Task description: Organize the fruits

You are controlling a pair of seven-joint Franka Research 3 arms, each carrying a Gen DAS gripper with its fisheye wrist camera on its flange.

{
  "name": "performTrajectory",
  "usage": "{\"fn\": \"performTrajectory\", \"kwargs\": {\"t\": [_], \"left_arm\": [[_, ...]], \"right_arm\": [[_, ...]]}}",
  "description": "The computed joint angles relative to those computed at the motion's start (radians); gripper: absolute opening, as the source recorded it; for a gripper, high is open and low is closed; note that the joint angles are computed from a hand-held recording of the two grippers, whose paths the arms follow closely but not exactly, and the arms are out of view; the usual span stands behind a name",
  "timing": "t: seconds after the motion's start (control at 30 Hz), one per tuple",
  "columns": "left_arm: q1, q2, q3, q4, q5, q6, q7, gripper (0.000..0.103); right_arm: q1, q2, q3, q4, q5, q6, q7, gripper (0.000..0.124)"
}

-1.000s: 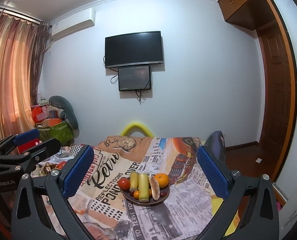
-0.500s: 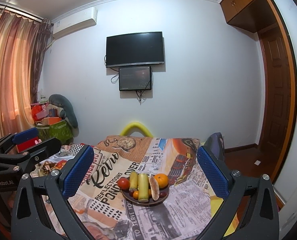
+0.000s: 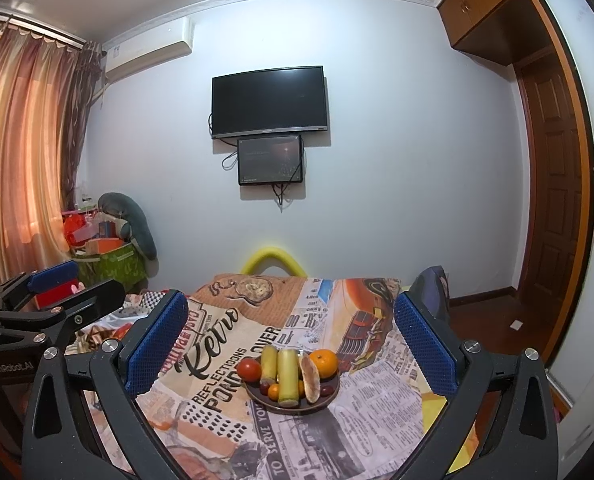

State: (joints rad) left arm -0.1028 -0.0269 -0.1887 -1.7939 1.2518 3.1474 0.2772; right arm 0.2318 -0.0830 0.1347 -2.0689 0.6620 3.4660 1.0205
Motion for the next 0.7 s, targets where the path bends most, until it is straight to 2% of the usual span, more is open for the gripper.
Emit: {"fn": "performTrajectory", "kwargs": {"t": [0.47,0.7], "left_arm": [[0.008,-0.008,-0.002,-0.028,-0.124,0.024,0.113,0.103],[0.012,-0.007,-0.003,-0.037,-0.174,0.034,0.158,0.103]], "right_arm": [[0.004,-0.003,-0.007,-0.005,-0.018,0.001,0.021,0.103],[-0.022,-0.002,0.037,0.020,0.090,-0.001,-0.079,0.103]]}}
